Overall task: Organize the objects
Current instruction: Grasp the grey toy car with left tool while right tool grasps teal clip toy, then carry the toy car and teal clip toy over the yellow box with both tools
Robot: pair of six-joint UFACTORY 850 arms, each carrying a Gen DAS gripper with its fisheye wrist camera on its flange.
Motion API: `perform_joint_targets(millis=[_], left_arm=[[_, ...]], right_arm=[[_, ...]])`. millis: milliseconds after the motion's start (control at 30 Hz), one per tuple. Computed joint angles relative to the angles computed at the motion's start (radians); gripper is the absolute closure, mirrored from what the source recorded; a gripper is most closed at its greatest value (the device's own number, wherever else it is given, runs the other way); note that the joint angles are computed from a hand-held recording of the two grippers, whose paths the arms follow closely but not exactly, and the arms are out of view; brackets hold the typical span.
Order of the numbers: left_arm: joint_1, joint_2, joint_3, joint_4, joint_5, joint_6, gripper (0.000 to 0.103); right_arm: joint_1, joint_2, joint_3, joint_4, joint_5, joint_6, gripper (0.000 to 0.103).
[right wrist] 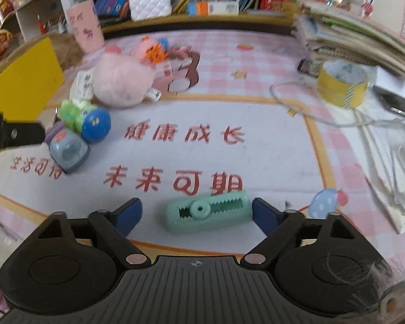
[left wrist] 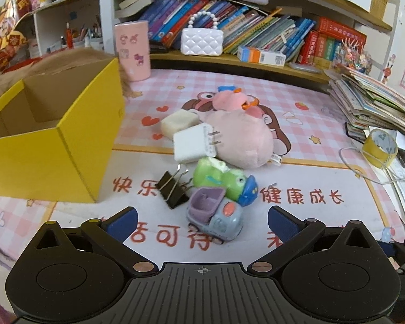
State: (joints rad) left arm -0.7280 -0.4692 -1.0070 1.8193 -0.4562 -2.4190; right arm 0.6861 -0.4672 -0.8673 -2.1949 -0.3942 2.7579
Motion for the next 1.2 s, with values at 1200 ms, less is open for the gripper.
perform_joint_targets(millis=[1200], left_arm=[[0.019, 0.056, 0.087, 0.053, -0.015, -0.148, 0.04]], right_arm=[[-0.01, 0.023, -0.063, -0.279, 0.064, 0.16, 0.036]])
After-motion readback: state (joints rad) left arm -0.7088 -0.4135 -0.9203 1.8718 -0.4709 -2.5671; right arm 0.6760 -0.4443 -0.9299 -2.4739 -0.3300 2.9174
